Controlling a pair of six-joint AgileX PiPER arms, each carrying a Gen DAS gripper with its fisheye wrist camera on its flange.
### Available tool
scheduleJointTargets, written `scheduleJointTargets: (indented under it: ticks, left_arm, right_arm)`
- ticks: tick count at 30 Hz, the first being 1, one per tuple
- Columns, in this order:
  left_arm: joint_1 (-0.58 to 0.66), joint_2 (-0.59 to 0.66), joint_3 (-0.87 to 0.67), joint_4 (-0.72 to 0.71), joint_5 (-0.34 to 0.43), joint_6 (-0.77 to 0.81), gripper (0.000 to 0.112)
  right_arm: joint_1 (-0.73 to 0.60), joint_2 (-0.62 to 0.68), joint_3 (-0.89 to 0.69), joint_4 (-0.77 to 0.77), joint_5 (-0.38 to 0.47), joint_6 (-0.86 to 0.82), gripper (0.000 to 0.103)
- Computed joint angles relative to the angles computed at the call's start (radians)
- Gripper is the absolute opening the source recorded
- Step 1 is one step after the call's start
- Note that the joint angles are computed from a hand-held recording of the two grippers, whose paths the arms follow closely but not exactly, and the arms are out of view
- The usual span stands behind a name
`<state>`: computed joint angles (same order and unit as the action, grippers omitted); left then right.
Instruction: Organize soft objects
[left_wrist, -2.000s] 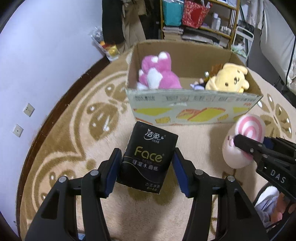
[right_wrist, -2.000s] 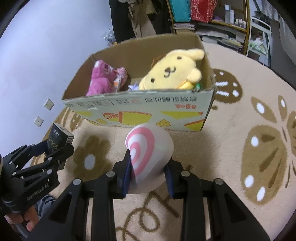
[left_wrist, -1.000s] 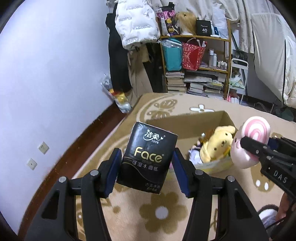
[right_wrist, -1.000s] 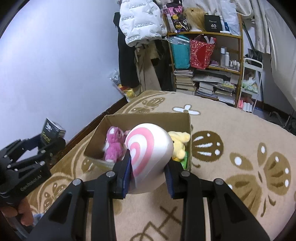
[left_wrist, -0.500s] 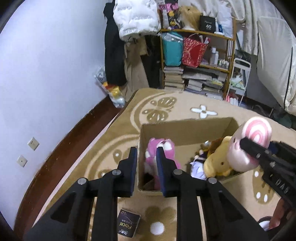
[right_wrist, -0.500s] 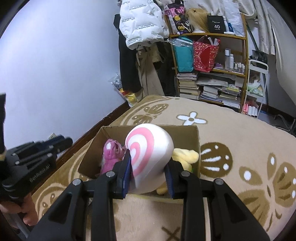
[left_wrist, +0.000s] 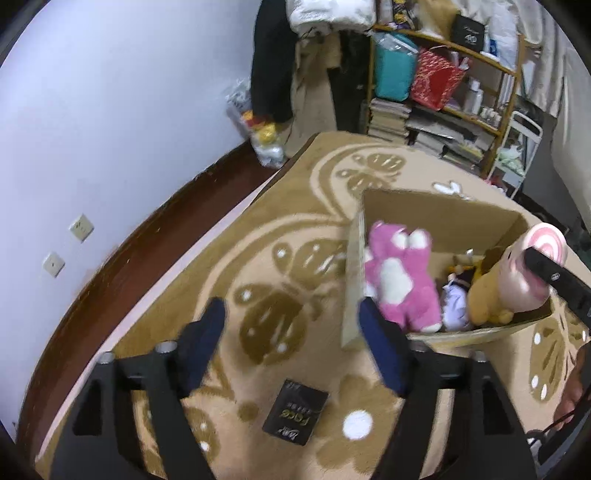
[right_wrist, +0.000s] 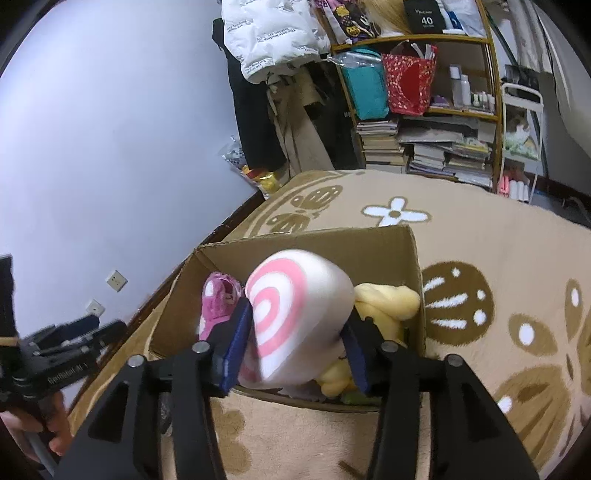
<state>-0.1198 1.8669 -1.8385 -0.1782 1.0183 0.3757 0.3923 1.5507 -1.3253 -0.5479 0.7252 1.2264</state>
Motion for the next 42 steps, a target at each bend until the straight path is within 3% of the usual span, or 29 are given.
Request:
scheduleJointTargets:
  ticks: [4, 8, 12, 24, 27, 31, 36, 38, 39, 42]
  left_arm:
    - [0.0, -0.004, 0.052, 0.065, -0.017, -0.013, 0.095]
    - [0.003, -0.004, 0.093, 0.091, -0.017, -0.005, 0.097]
    - [0.015, 0.017, 0.104, 0.088, 0.001, 0.017, 0.098]
    - [0.008, 0.104, 0.101, 0.12, 0.106, 0.022, 0.098]
    - [-0.024, 0.132, 0.107, 0.193, 0.128, -0.008, 0.098]
    - [-0.047, 0.147, 0.155, 0.26, 0.099, -0.038, 0.098]
    - [-0.04, 0.132, 0.17, 0.208, 0.107, 0.009, 0.078]
    - [-0.027, 0.132, 0.166, 0.157, 0.127, 0.045, 0.053]
    - [-0.023, 0.133, 0.162, 0.134, 0.138, 0.056, 0.049]
    - [-0.048, 0.09, 0.215, 0.164, 0.074, 0.039, 0.048]
  right_arm:
    - [0.003, -0.018, 0.016, -0.036, -0.025, 0.033, 0.072]
    - [0.011, -0.029, 0.015, -0.056, -0.007, 0.063, 0.091]
    - [0.025, -0.039, 0.011, -0.095, 0.039, 0.094, 0.099]
    - [0.019, -0.051, 0.032, -0.079, 0.054, 0.108, 0.103]
    - [0.024, -0.043, 0.028, -0.077, 0.059, 0.099, 0.103]
    - [0.03, -0.04, 0.026, -0.075, 0.06, 0.098, 0.103]
    - [0.031, -0.04, 0.027, -0.077, 0.06, 0.103, 0.103]
    - [0.035, -0.045, 0.037, -0.09, 0.059, 0.127, 0.103]
    - [0.037, -0.049, 0.042, -0.096, 0.06, 0.136, 0.103]
    - [0.044, -0.056, 0.05, -0.11, 0.069, 0.148, 0.103]
